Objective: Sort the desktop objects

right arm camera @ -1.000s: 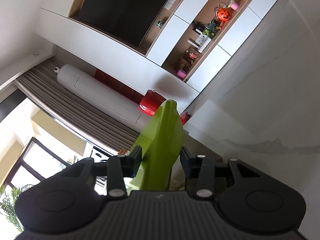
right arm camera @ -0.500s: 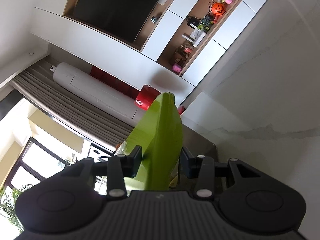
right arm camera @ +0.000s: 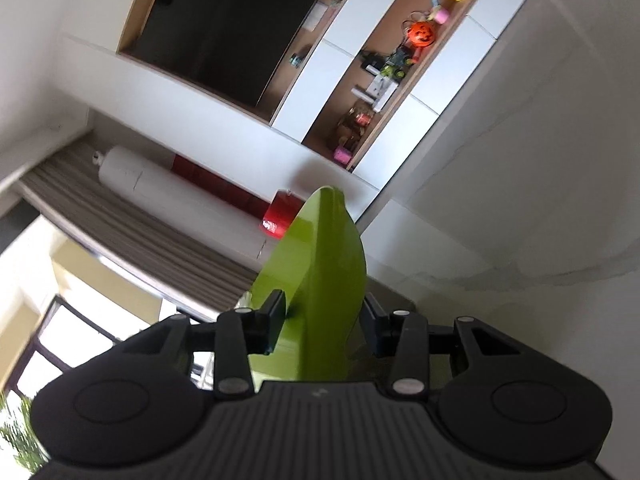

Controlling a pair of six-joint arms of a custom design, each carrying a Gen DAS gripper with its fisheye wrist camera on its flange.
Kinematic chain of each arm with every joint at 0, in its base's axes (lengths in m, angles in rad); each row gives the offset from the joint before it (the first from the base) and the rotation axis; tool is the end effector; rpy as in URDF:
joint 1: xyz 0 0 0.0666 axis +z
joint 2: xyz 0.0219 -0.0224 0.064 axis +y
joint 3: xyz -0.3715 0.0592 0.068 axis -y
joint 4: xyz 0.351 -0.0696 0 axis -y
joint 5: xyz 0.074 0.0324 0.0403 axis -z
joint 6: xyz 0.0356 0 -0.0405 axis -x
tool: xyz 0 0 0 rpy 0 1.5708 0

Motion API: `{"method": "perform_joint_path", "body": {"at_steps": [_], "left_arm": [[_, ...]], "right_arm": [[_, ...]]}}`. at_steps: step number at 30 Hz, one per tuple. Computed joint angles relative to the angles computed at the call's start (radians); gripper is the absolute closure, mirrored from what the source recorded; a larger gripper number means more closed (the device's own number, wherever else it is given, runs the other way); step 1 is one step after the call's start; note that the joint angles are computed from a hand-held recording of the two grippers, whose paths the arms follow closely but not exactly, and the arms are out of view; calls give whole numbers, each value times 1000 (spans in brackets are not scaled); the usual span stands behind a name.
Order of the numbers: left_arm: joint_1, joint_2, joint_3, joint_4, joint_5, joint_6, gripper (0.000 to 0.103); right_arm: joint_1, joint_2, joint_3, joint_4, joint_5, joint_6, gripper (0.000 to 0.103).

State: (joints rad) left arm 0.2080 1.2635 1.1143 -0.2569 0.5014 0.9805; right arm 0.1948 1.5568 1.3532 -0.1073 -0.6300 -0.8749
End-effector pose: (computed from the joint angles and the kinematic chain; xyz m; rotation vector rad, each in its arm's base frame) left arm 0.4126 0.0692 0.4113 -0.8538 1.8756 -0.9862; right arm 0.5123 0.1220 0.4004 0.2176 2.0297 1.2948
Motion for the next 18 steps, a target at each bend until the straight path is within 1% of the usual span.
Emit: {"method": "perform_joint_path", "body": {"at_steps": [2, 3, 8, 10, 14, 17, 18], "left_arm": [[14, -4, -8, 9, -3, 13, 0], [17, -2, -8, 4, -5, 11, 0], [8, 35, 23, -40, 31, -33, 0], [4, 39, 23, -39, 48, -42, 0], [0, 31, 10, 8, 81, -53, 0], [-19, 50, 28, -7, 89, -77, 0], [-25, 58, 35, -19, 93, -83, 0]], "right_arm": [[6, 7, 17, -18, 11, 19, 58], [5, 12, 23, -19, 5, 11, 58], [6, 3, 9, -8, 13, 21, 58], [2, -7, -13, 9, 14, 26, 57], [9, -25, -24, -1, 44, 68, 54], [15, -34, -22, -21, 57, 102, 52], [16, -34, -22, -24, 57, 100, 52]]}}
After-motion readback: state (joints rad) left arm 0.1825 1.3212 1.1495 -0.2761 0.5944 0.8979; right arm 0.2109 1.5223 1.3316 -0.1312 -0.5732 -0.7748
